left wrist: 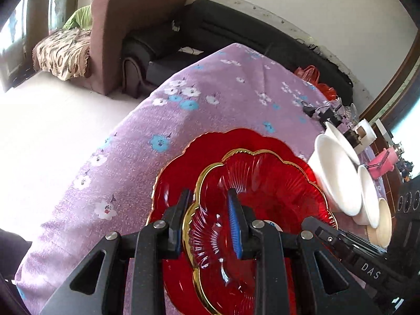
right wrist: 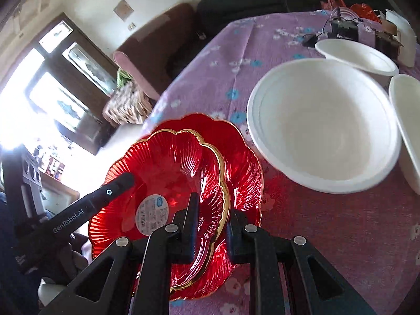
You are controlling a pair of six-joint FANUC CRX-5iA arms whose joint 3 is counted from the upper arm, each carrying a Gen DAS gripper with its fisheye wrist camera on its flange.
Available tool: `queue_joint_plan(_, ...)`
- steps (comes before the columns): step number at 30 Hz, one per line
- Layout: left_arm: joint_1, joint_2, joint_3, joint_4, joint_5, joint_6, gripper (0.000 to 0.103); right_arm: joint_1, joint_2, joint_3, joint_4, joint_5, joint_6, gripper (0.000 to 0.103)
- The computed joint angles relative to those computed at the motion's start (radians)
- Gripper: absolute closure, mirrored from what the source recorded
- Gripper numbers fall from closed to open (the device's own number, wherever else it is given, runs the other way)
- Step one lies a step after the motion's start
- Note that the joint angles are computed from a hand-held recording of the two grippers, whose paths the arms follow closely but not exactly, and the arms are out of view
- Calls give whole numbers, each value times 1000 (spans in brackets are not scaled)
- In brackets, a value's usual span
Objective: Organize plates and bowls
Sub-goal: 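Carry the red plate onto the other red plate and open both grippers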
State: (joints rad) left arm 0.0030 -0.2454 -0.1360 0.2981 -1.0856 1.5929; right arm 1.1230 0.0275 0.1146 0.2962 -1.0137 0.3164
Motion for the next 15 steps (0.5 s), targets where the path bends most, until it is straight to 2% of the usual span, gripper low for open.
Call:
queue_joint_plan(10,-60,16,48,-119,4,57,59,39,79,64,106,-103,15,81)
queue_joint_plan(15,-74,26,62,-136,5,68,57,59,101,67,173,-149,17,80)
